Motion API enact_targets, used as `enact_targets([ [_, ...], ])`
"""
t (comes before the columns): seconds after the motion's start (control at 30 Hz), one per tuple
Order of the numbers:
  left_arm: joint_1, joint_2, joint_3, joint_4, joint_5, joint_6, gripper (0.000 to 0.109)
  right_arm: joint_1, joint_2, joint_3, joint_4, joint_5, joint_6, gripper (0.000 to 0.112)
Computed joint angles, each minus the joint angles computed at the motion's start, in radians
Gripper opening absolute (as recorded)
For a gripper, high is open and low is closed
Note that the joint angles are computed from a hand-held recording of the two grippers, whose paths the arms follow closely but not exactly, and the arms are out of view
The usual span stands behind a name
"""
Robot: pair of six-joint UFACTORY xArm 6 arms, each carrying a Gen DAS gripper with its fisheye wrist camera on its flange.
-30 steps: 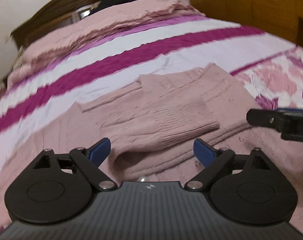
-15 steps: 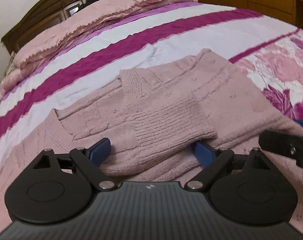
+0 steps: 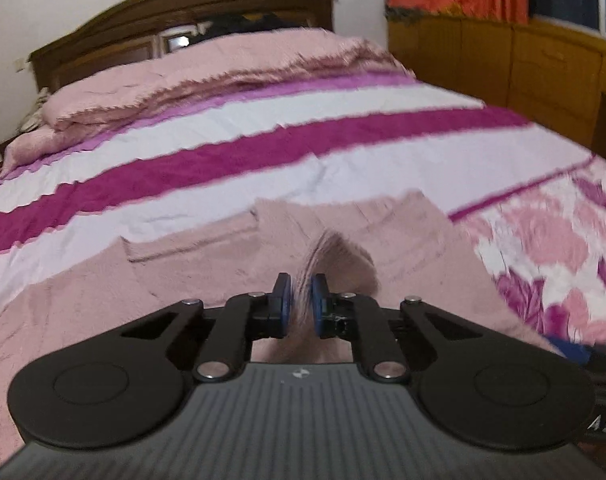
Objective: Fold small clothes
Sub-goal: 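Grasp and lift the other sleeve cuff with the left tool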
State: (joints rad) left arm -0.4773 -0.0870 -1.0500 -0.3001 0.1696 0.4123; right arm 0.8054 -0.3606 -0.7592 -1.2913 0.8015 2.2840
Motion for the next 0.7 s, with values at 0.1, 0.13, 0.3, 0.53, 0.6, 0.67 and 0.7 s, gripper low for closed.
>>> enact_targets([
  [0.1,0.024,-0.019,0.002,0.005,-0.033,-0.037,0.012,0.002,0.006,-0.008,0.005,0.005,-0.011,0.08],
  [0.13,0.035,-0.023,0.0,0.005,-0.039,-0.05,0.012,0.003,0.006,-0.007,0.005,0.006,-0.01,0.08],
  [0.3,0.095,-0.029,-0.029,0.032,-0.018,-0.121,0.012,0.003,0.009,-0.009,0.006,0.008,-0.013,0.08],
  [0.53,0.129,-0.024,-0.077,-0.043,0.151,-0.02,0.013,0.003,0.006,-0.003,-0.008,0.007,0.001,0.081],
  [0.6,0.123,-0.023,-0.074,-0.03,0.168,-0.009,0.014,0.002,0.001,0.004,-0.023,0.004,0.023,0.081],
  [0.67,0.11,-0.019,-0.071,-0.019,0.182,-0.006,0.021,0.004,0.0,0.005,-0.027,0.005,0.032,0.081],
  [0.7,0.103,-0.012,-0.075,-0.023,0.191,0.001,0.032,0.003,0.0,0.006,-0.027,0.005,0.031,0.081],
])
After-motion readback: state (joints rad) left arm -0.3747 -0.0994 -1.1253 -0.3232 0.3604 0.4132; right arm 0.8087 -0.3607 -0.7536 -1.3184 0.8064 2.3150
